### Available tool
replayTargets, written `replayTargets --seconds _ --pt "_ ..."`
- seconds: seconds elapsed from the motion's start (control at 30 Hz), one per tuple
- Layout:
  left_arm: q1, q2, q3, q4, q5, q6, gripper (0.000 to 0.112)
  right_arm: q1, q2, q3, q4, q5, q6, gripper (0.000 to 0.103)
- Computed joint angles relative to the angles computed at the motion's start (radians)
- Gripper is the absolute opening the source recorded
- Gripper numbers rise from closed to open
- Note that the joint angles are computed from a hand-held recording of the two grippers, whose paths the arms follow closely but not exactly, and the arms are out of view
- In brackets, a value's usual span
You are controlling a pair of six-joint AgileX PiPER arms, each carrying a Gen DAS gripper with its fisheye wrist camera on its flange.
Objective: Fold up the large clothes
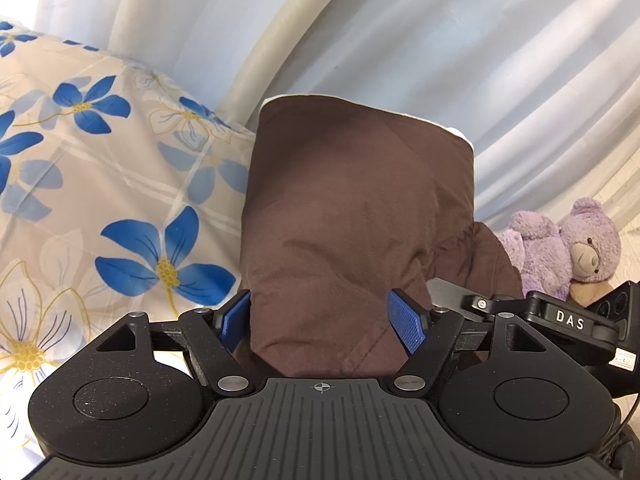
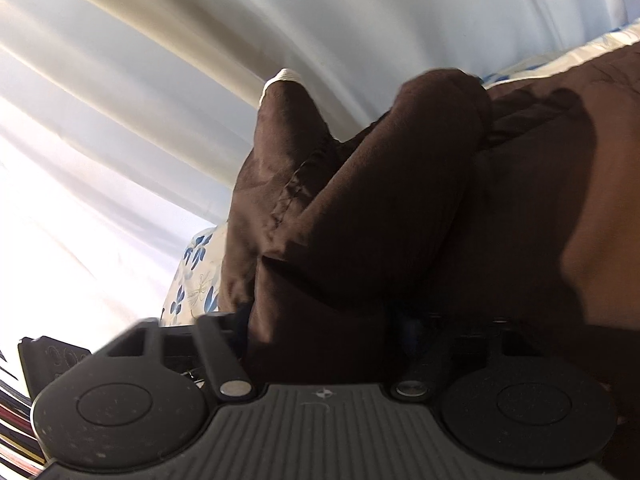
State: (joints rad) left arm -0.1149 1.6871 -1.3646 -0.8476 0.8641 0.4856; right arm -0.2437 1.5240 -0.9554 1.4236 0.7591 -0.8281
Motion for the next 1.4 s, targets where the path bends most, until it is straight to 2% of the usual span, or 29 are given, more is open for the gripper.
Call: replayTargets --seconds 0.07,0.17,0.27,0.43,0.6,0.7,0.83,0.93,1.0,1.07,1.1,1.17,1.27,1.33,1.4 --pt "0.01 -0.01 0.001 -0.016 0.013 -0.001 0.078 0.003 -0.012 0.016 0.05 0.009 -0.039 0.034" --pt "0.02 -0.041 -0.006 -0.033 0.037 -0.022 0.078 -0.006 -0.039 0.019 0.078 0.035 -0.06 0.026" --pt "0.011 -0.086 -0.022 -0.036 0.05 -0.043 0.077 -0.038 -0.092 0.022 0.097 0.078 -0.074 0.025" --pt "-0.053 -0.143 -0.078 -0.022 0.076 -0.034 0.077 -0.179 -0.183 0.044 0.139 0.219 -0.123 0.025" --pt "-0.186 -0.155 -0.099 0.02 0.017 -0.027 0.077 -0.361 -0.269 0.093 0.122 0.303 -0.202 0.025" --pt "-0.289 -0.155 -0.084 0.066 -0.067 -0.012 0.077 -0.469 -0.289 0.129 0.111 0.344 -0.249 0.025" --pt "-0.431 -0.148 -0.028 0.122 -0.21 0.049 0.078 -0.574 -0.317 0.173 0.073 0.294 -0.34 0.025" --pt "-0.5 -0.08 -0.024 0.12 -0.249 0.074 0.08 -0.594 -0.327 0.211 0.03 0.187 -0.42 0.026" --pt "-0.519 -0.038 -0.004 0.058 -0.268 0.15 0.083 -0.569 -0.305 0.214 -0.026 0.092 -0.367 0.032" --pt "-0.523 -0.034 0.058 -0.052 -0.319 0.273 0.088 -0.537 -0.306 0.208 -0.147 -0.012 -0.218 0.034" --pt "-0.519 -0.041 0.087 -0.125 -0.328 0.358 0.094 -0.562 -0.322 0.205 -0.214 -0.023 -0.163 0.034" --pt "-0.514 -0.051 0.12 -0.192 -0.334 0.453 0.096 -0.664 -0.377 0.21 -0.291 0.007 -0.112 0.04" --pt "-0.536 -0.055 0.12 -0.16 -0.365 0.413 0.097 -0.772 -0.452 0.196 -0.194 0.115 -0.128 0.043" --pt "-0.534 -0.061 0.123 -0.166 -0.368 0.407 0.098 -0.692 -0.421 0.14 -0.131 0.142 -0.086 0.043" --pt "-0.52 -0.074 0.128 -0.179 -0.356 0.406 0.098 -0.525 -0.346 0.071 -0.119 0.048 -0.064 0.043"
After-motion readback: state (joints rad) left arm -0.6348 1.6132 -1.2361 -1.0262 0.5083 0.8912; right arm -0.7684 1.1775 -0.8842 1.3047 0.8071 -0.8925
